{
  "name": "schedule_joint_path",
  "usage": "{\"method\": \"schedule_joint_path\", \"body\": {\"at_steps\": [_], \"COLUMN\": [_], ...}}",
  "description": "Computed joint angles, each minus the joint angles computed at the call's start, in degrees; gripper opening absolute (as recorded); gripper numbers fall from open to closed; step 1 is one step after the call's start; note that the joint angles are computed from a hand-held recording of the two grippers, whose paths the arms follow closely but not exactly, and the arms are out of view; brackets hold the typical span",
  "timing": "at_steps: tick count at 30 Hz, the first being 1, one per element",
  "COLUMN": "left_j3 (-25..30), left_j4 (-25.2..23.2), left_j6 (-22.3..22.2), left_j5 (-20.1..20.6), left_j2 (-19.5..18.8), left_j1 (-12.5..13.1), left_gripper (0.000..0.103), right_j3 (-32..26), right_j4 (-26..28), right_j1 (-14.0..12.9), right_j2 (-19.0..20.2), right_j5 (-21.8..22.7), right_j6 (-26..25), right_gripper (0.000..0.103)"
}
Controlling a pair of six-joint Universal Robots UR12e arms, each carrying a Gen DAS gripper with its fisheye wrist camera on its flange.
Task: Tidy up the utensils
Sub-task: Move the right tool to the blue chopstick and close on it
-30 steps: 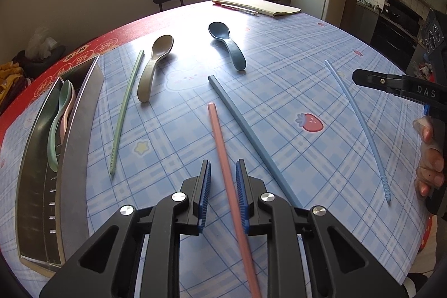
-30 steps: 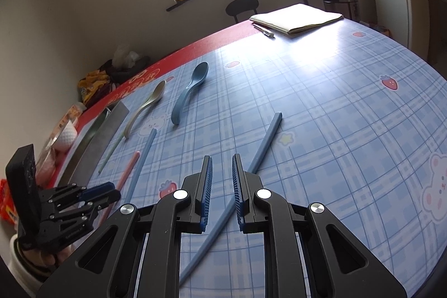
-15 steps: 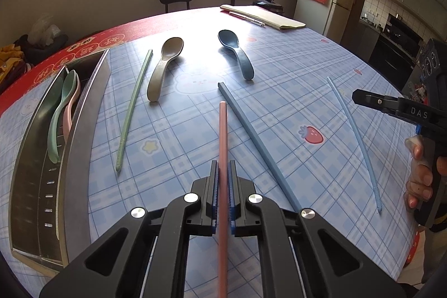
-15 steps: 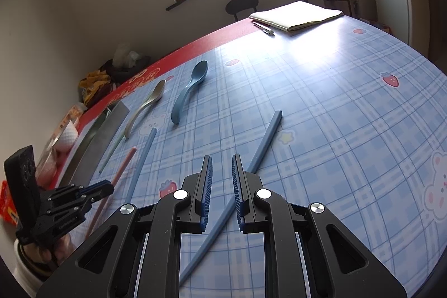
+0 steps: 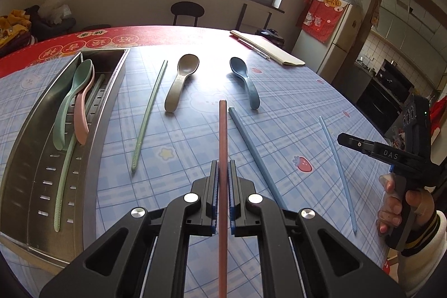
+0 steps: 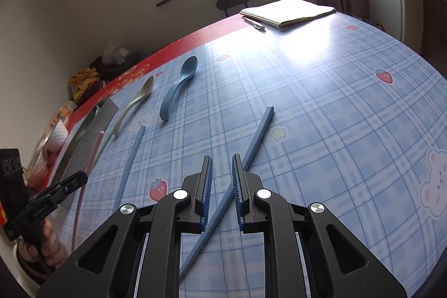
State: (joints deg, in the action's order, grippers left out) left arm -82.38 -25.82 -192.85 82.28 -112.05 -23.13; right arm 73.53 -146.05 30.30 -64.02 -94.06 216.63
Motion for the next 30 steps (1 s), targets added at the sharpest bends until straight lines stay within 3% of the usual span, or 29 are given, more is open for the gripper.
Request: {"method": "schedule_joint_path", "body": {"at_steps": [10, 13, 24, 30], "left_j3": [-0.7, -0.6, -0.7, -0.7], "left_j4": [1.5, 1.6, 1.7, 1.9], "left_j6": [-1.2, -1.0, -1.0, -1.1], "left_j5": [3.3, 4.1, 5.6, 5.9], "left_j2": [0.4, 0.4, 0.5, 0.5], "left_j1": [-0.3, -0.4, -0.9, -0.9], "left_gripper": [0.006, 0.006, 0.006, 0.006], "right_j3": [-2.7, -4.4, -12.2, -14.7], "right_j4": [7.7, 11.9, 23.5, 25.9], "right_j1": [0.6, 0.9, 2.4, 3.0], "right_j2": [0.4, 1.1, 4.8, 6.2], "right_j5": [-3.2, -3.5, -9.0, -10.7], "right_j6": [0.6, -0.3, -4.3, -6.9], "right_gripper": [0.019, 0.024, 0.024, 0.023]}}
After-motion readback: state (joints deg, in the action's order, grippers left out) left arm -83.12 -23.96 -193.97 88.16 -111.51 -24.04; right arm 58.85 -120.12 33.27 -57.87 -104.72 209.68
